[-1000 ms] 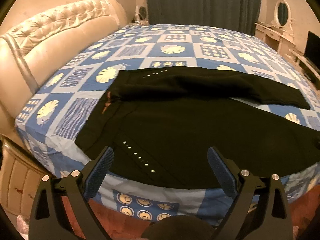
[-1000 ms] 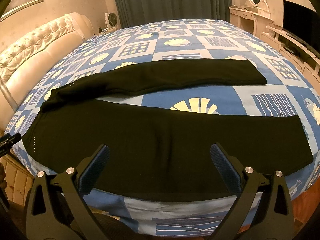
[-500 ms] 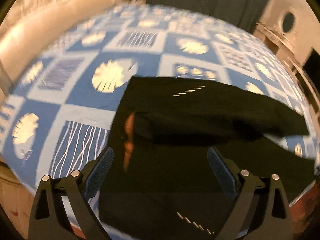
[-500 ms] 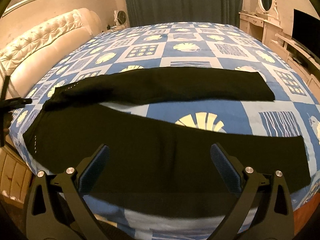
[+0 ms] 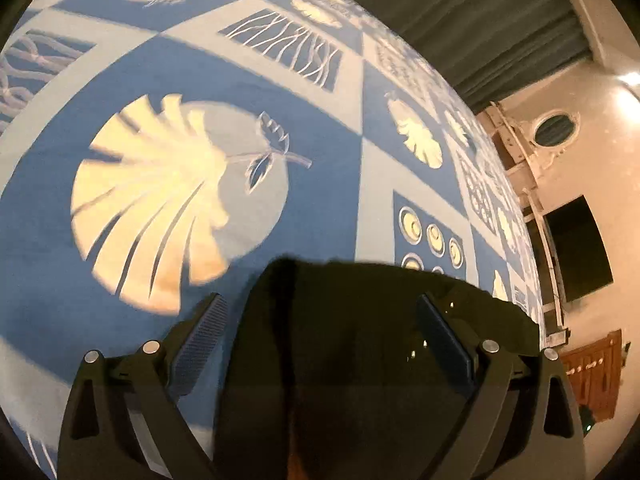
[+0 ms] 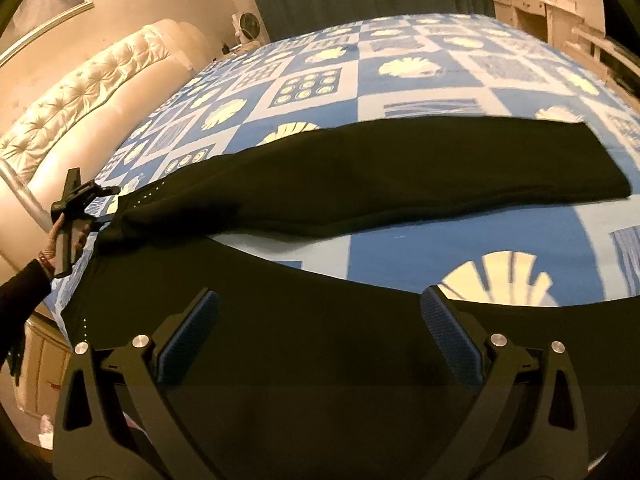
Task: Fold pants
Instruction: 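Grasp the waistband corner with the left gripper while the right gripper grasps the other corner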
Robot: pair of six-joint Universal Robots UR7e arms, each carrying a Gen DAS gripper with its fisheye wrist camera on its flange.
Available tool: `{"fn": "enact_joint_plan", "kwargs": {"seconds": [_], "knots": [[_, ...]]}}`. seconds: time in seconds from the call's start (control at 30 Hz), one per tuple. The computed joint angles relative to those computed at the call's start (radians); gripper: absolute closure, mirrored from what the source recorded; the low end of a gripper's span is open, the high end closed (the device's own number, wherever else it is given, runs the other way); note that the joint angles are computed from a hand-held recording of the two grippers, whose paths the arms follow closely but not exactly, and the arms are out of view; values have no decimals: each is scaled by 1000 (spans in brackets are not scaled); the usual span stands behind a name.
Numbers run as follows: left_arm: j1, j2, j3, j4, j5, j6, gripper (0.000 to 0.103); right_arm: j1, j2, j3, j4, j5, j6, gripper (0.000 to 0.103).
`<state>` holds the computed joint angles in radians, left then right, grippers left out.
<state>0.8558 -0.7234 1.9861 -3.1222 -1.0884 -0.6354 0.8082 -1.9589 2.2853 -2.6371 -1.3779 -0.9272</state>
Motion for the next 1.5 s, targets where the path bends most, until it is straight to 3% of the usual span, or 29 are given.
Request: {"fn": "enact_joint_plan", "kwargs": {"seconds": [0.13, 0.27, 0.43, 0.53, 0.6, 0.67, 0.73, 0.87, 1.03, 1.2, 1.37, 1.43, 1.5], "knots": [[1, 5, -17, 0, -52, 129, 9, 17, 32, 2, -9, -18, 7, 2], [-4, 17, -35, 76, -37, 192, 10, 23, 53, -4, 3, -20, 13, 2], [41, 5, -13, -4, -127, 172, 10, 36, 70, -31, 49, -10, 10, 2], [32, 3, -16, 27, -69, 150, 34, 54, 93, -65, 71, -9, 11, 2], [25, -3, -14, 59, -31, 155, 56, 64, 110, -92, 102, 1, 9, 2], [34, -20, -1, 64, -35, 146, 65, 90, 146, -135, 125, -10, 15, 2], [42, -28, 9, 55, -49, 146, 67, 129, 184, -177, 146, -25, 14, 2], [12, -13, -3, 93, 31, 175, 72, 233, 299, -297, 180, -84, -22, 2], [15, -14, 3, 82, 32, 186, 73, 379, 492, -484, 230, -222, -93, 2], [12, -11, -8, 108, 39, 192, 73, 493, 710, -658, 267, -479, -182, 4], [10, -8, -43, 186, 56, 187, 72, 526, 815, -741, 331, -636, -221, 16], [9, -4, -58, 211, 67, 178, 70, 519, 825, -774, 398, -625, -189, 17], [7, 1, -68, 226, 78, 172, 70, 513, 833, -804, 443, -615, -146, 34]]}}
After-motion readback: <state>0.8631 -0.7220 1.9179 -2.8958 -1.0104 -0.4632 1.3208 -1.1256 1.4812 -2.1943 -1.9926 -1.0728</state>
